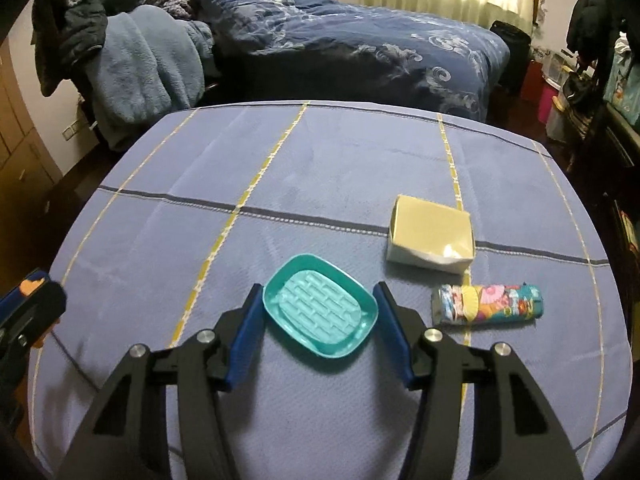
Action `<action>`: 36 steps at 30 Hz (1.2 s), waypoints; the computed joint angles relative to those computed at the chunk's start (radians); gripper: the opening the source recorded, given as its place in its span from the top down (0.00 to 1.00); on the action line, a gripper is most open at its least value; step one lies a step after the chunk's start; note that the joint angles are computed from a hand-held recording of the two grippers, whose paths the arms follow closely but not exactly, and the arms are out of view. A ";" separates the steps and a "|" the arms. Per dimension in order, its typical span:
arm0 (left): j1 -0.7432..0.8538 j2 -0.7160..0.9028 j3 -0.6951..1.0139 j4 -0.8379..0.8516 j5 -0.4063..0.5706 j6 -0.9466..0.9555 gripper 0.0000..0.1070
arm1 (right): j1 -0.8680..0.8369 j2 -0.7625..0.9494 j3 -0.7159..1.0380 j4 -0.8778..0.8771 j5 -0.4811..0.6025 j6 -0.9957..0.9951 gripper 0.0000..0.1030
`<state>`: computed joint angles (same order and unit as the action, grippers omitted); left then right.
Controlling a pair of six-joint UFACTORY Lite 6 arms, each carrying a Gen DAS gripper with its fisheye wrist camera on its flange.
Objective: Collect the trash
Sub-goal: 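Carry the toy figure and soap dish over the white bin and release both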
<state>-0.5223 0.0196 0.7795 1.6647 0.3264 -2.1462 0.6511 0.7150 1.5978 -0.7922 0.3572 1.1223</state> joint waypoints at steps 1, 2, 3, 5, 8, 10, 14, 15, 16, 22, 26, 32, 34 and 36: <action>-0.005 -0.001 -0.001 -0.004 0.004 0.003 0.68 | 0.007 -0.042 -0.052 -0.055 -0.007 0.056 0.46; -0.013 -0.002 0.002 -0.018 0.011 0.016 0.68 | 0.012 -0.067 -0.083 -0.083 -0.011 0.088 0.46; -0.029 -0.001 0.006 -0.043 0.023 0.037 0.68 | 0.014 -0.101 -0.124 -0.113 -0.020 0.120 0.46; -0.052 -0.005 0.009 -0.070 0.039 0.059 0.68 | 0.014 -0.189 -0.235 -0.185 -0.048 0.204 0.46; -0.098 -0.006 0.022 -0.121 0.070 0.099 0.68 | 0.011 -0.317 -0.397 -0.313 -0.076 0.353 0.46; -0.131 -0.005 0.033 -0.150 0.089 0.121 0.68 | 0.005 -0.397 -0.499 -0.402 -0.094 0.457 0.46; -0.198 -0.002 0.061 -0.207 0.127 0.164 0.68 | -0.004 -0.558 -0.694 -0.569 -0.098 0.648 0.46; -0.219 0.000 0.069 -0.223 0.139 0.174 0.68 | -0.006 -0.604 -0.745 -0.604 -0.091 0.688 0.46; -0.235 0.006 0.082 -0.231 0.145 0.179 0.68 | -0.010 -0.643 -0.786 -0.632 -0.088 0.722 0.46; -0.358 0.070 0.188 -0.287 0.203 0.242 0.68 | -0.060 -0.855 -0.983 -0.721 -0.110 0.812 0.46; -0.422 0.139 0.282 -0.328 0.234 0.299 0.68 | -0.091 -0.961 -1.068 -0.710 -0.116 0.791 0.46; -0.468 0.239 0.414 -0.388 0.236 0.391 0.68 | -0.157 -1.117 -1.186 -0.654 -0.140 0.709 0.46; -0.486 0.280 0.468 -0.411 0.243 0.427 0.68 | -0.195 -1.178 -1.229 -0.615 -0.146 0.659 0.46; -0.499 0.311 0.509 -0.427 0.249 0.455 0.68 | -0.242 -1.220 -1.258 -0.572 -0.173 0.599 0.46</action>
<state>-1.0216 0.3310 1.2889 1.2381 0.5750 -1.6911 0.4095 -0.5054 0.3397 -1.3644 0.1840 1.7217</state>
